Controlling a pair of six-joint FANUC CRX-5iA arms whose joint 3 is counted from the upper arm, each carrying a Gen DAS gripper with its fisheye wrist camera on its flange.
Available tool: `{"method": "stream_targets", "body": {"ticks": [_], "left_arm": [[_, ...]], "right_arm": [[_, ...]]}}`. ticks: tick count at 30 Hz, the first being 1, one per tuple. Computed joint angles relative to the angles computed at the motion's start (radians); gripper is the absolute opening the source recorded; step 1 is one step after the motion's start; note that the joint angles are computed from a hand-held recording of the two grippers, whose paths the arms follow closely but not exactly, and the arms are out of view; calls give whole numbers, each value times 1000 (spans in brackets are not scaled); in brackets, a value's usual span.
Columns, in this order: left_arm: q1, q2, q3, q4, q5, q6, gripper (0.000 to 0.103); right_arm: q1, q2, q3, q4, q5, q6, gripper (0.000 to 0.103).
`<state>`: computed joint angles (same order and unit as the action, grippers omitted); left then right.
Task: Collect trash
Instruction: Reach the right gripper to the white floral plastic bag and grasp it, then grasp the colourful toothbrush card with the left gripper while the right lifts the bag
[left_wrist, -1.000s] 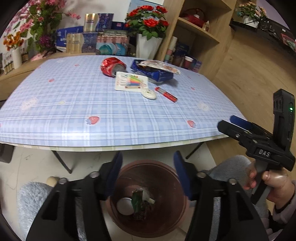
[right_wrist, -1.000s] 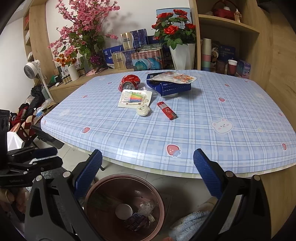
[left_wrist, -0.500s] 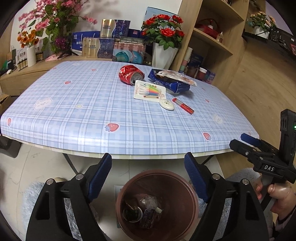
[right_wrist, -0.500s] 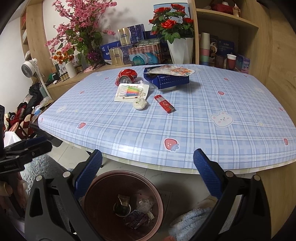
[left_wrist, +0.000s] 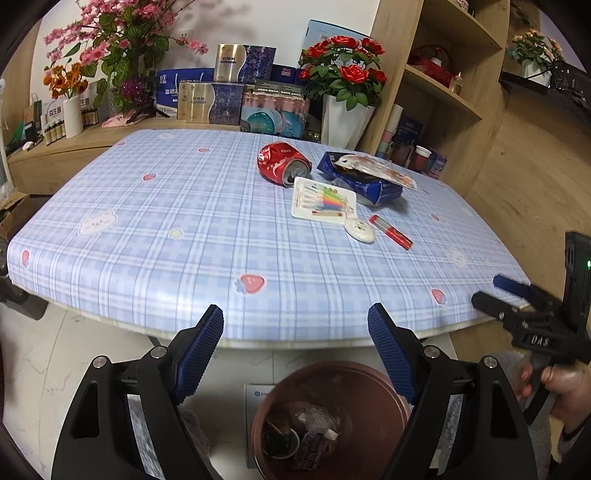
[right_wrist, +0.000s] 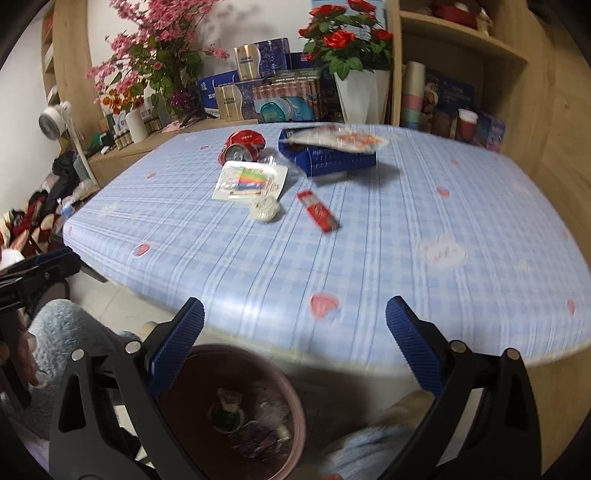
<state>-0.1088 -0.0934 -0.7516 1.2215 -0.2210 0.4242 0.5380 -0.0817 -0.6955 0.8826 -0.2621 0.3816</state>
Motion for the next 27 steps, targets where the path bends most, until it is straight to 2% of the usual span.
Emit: {"method": "stream_targets", "body": {"ticks": [4, 9, 12, 15, 18, 21, 23, 27], "left_arm": [[5, 44, 46, 35, 6, -38, 79], [6, 107, 116, 103, 10, -99, 79], [3, 145, 157, 150, 12, -142, 79], [-1, 177, 188, 194, 15, -183, 79], [7, 205, 213, 200, 6, -190, 79], [14, 231, 232, 208, -2, -192, 79], [20, 244, 241, 204, -11, -186, 79], [26, 269, 258, 204, -23, -179, 78]], "right_arm": [[-25, 100, 155, -120, -59, 218, 97], [-69, 266, 374, -133, -122, 365, 97], [-77, 392, 553, -212, -197, 499, 97], [-83, 521, 754, -341, -291, 638, 97], [-86, 632, 924, -425, -385, 742, 97], [-82, 712, 1037, -434, -465, 792, 96], [-81, 751, 1083, -403, -504, 778, 96], [-91, 823, 1202, -438, -587, 793, 94]]}}
